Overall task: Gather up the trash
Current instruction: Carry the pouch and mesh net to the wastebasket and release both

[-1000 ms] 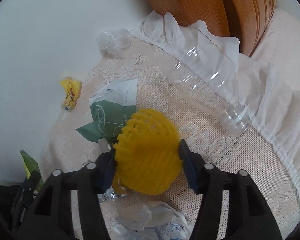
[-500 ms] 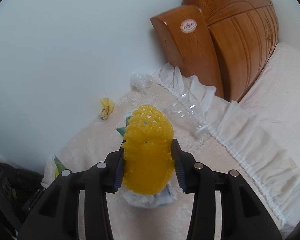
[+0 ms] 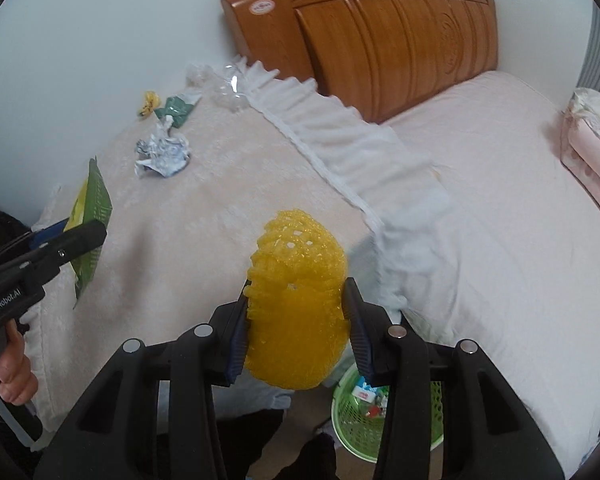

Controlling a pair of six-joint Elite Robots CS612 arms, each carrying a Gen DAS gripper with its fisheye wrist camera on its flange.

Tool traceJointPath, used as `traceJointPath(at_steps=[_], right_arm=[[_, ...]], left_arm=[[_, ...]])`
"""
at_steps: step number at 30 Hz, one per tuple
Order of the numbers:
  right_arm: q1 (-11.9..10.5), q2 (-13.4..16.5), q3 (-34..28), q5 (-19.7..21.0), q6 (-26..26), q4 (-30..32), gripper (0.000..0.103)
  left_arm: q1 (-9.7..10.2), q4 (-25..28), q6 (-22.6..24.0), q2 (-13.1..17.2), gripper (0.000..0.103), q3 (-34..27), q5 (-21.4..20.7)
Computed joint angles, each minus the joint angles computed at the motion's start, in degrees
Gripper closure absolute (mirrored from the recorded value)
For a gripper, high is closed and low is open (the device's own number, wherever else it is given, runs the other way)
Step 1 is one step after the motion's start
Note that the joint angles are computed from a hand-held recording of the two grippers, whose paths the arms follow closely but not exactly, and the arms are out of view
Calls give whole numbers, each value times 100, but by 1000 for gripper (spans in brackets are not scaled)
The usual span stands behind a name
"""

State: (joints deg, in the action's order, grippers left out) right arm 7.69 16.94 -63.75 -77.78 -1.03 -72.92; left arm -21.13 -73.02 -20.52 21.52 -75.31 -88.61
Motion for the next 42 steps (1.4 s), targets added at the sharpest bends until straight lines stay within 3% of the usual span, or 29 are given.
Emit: traceJointPath(at_steps=[3, 10, 20, 25, 26, 27, 30, 32, 42], right_arm=[[-189, 268, -631, -150, 107, 317, 60], [-504, 561, -1323, -385, 484, 434, 59], [-805, 896, -2218, -836, 853, 805, 58], [-908, 989, -2429, -941, 910, 1090, 58], [-929, 1004, -2449, -920, 932, 1122, 58], [-947, 1018, -2468, -899, 940, 1140, 58], [-999, 1060, -2518, -805, 972, 1176, 58], [-1013, 1077, -2524, -776, 957, 1179, 58], [-974, 1050, -2296, -518, 734, 1242, 54]], left_arm=[[-186, -49, 139, -8, 56, 20, -75], [-545, -155, 795, -59, 56, 187, -455], [-859, -94, 1466, -210, 56, 717, -1216], [-971, -17, 1671, -236, 55, 868, -1276], [-982, 25, 1686, -248, 53, 905, -1313], [-996, 76, 1684, -263, 38, 938, -1339], [-1042, 85, 1624, -266, 12, 936, -1164], [-1049, 39, 1604, -256, 8, 894, -1090], [-944, -3, 1009, -283, 8, 807, -552]])
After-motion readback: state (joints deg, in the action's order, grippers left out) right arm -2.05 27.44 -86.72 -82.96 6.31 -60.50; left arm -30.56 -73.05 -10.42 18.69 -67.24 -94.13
